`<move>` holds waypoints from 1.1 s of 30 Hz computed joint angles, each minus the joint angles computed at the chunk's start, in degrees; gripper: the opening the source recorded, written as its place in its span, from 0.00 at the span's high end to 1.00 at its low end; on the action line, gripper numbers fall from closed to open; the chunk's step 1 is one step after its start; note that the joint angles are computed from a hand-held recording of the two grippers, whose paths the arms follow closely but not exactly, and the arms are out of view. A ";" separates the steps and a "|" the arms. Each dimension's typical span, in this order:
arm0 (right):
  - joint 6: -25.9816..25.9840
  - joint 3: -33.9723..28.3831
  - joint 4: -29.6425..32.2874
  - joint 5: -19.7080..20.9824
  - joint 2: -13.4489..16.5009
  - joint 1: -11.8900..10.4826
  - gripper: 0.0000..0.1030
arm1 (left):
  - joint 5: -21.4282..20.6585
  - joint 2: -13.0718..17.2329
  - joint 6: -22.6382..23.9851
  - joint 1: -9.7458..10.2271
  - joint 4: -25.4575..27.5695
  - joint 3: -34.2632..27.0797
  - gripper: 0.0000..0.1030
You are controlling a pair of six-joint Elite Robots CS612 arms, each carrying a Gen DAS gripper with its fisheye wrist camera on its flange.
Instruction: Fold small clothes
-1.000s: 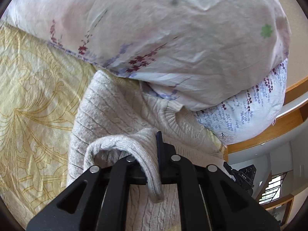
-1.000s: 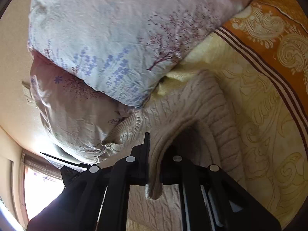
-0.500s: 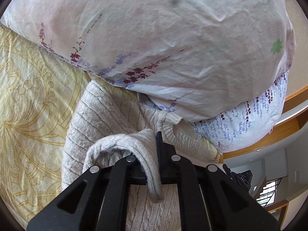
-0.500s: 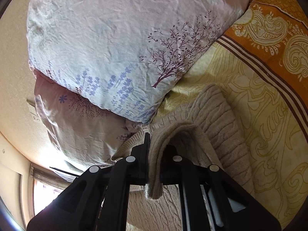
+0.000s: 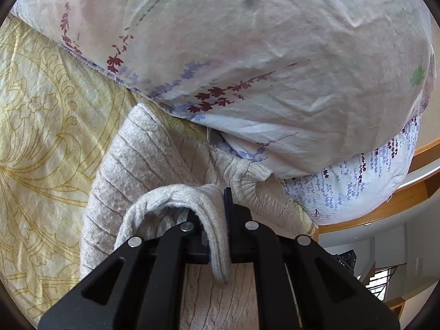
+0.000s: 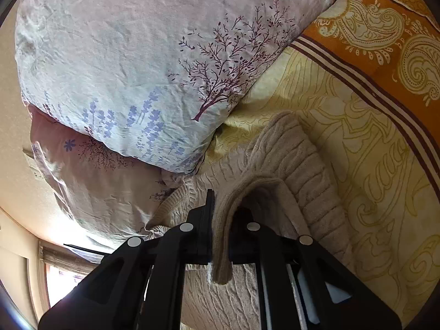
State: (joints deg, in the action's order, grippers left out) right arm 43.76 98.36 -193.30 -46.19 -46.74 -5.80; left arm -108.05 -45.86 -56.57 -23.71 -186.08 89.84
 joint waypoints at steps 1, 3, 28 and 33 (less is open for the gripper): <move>0.16 0.07 -0.30 0.00 0.04 -0.04 0.92 | -0.10 0.00 0.05 0.05 0.11 -0.08 0.94; 0.44 0.22 -0.87 0.10 0.08 -0.19 0.92 | -0.29 0.06 -0.18 0.10 -0.44 -0.22 0.94; 3.12 -4.01 4.10 -1.94 1.73 0.36 0.92 | 2.06 2.02 -4.94 0.29 -3.31 -2.28 0.93; 5.78 -5.83 8.13 -2.20 2.03 0.57 0.84 | 1.40 2.32 -5.83 0.54 -2.16 -2.87 0.91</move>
